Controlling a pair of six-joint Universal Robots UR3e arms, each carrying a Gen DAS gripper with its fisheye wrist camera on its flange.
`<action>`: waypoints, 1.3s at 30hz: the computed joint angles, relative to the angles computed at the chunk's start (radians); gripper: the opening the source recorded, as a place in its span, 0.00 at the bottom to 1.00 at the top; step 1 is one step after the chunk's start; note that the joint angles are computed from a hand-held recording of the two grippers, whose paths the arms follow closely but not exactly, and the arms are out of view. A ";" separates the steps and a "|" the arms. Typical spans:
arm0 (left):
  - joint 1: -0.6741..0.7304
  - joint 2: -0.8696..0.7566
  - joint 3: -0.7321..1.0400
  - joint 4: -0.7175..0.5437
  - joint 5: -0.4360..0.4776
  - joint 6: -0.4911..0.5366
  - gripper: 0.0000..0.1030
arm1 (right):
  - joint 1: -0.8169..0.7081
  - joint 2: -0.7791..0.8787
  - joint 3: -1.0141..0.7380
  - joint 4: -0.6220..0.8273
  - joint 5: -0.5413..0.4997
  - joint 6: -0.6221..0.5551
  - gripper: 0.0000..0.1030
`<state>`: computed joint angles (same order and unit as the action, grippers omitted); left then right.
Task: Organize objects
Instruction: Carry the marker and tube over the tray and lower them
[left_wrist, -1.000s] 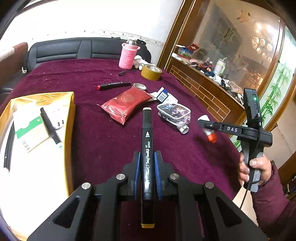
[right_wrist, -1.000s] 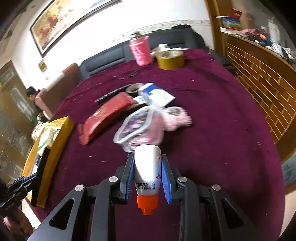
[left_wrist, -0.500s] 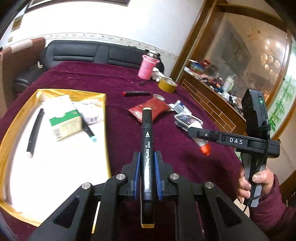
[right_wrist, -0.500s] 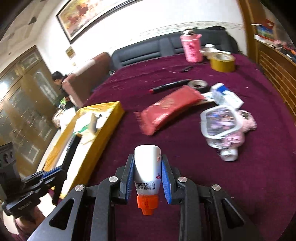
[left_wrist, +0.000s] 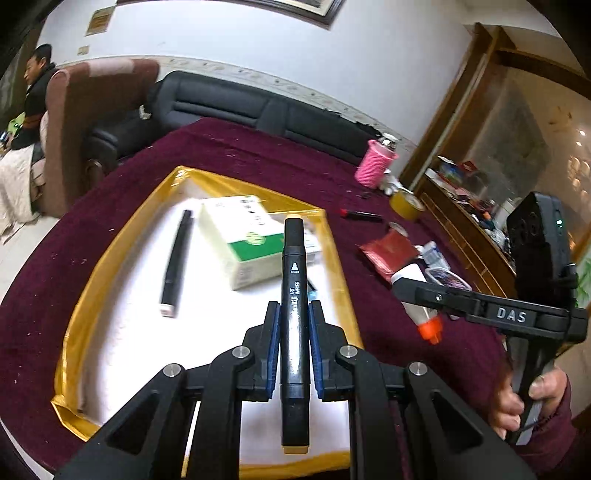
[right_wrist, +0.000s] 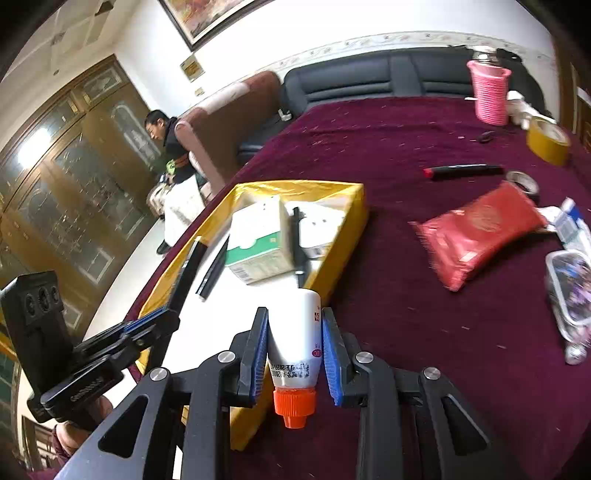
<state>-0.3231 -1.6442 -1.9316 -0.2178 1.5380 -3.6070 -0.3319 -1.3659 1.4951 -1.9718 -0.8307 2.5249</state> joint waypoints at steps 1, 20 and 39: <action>0.014 0.003 -0.010 -0.002 -0.004 0.004 0.14 | 0.022 0.021 -0.019 -0.004 -0.006 0.015 0.29; 0.152 -0.099 0.035 -0.119 -0.112 0.033 0.14 | 0.321 0.353 -0.304 -0.104 -0.258 0.209 0.29; 0.206 -0.095 -0.032 -0.023 -0.212 0.003 0.52 | 0.386 0.371 -0.292 -0.233 -0.406 0.235 0.30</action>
